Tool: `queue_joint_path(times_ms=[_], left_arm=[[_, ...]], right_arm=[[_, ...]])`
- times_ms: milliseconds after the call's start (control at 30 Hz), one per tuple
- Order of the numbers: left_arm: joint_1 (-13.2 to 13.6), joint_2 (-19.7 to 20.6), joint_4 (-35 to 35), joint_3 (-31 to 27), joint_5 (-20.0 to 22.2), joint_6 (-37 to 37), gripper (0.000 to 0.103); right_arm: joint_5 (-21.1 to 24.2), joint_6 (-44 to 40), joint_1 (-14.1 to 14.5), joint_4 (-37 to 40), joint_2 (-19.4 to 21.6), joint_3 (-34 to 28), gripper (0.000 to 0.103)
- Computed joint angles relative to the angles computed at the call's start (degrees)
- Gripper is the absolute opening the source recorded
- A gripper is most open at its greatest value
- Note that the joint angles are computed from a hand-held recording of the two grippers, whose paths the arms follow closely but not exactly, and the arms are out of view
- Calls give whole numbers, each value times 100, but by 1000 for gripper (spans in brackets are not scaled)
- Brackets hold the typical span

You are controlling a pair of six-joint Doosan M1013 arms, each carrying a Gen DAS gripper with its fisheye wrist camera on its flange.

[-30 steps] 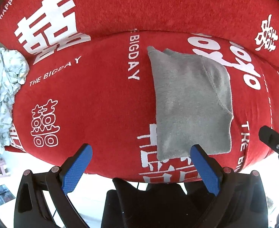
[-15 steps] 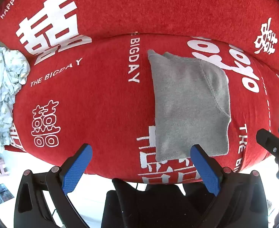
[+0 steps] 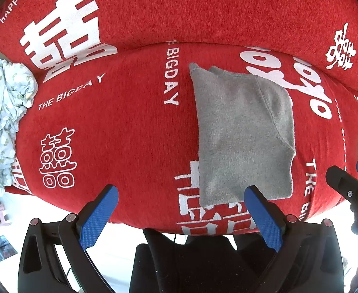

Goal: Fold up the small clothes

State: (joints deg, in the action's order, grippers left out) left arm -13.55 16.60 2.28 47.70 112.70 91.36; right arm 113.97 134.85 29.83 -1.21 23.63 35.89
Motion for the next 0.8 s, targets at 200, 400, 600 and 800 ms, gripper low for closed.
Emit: queue_joint_path(times_ms=[200,400,600,800], left_arm=[[-10,0,-3,-1,7,-16,103],[-29,24,-44,-24,76,-46,103],[-27,26,-43,-21,79,-45,103],[-18,32,-53,-24,73,-28,103]], right_arm=[[11,5,2,-2,10,-13,103],[4,-29,-9,26,8,-7,103],[0,-34,-13,50,9,-2,103],[10,-35,-4,49,16,-15,103]])
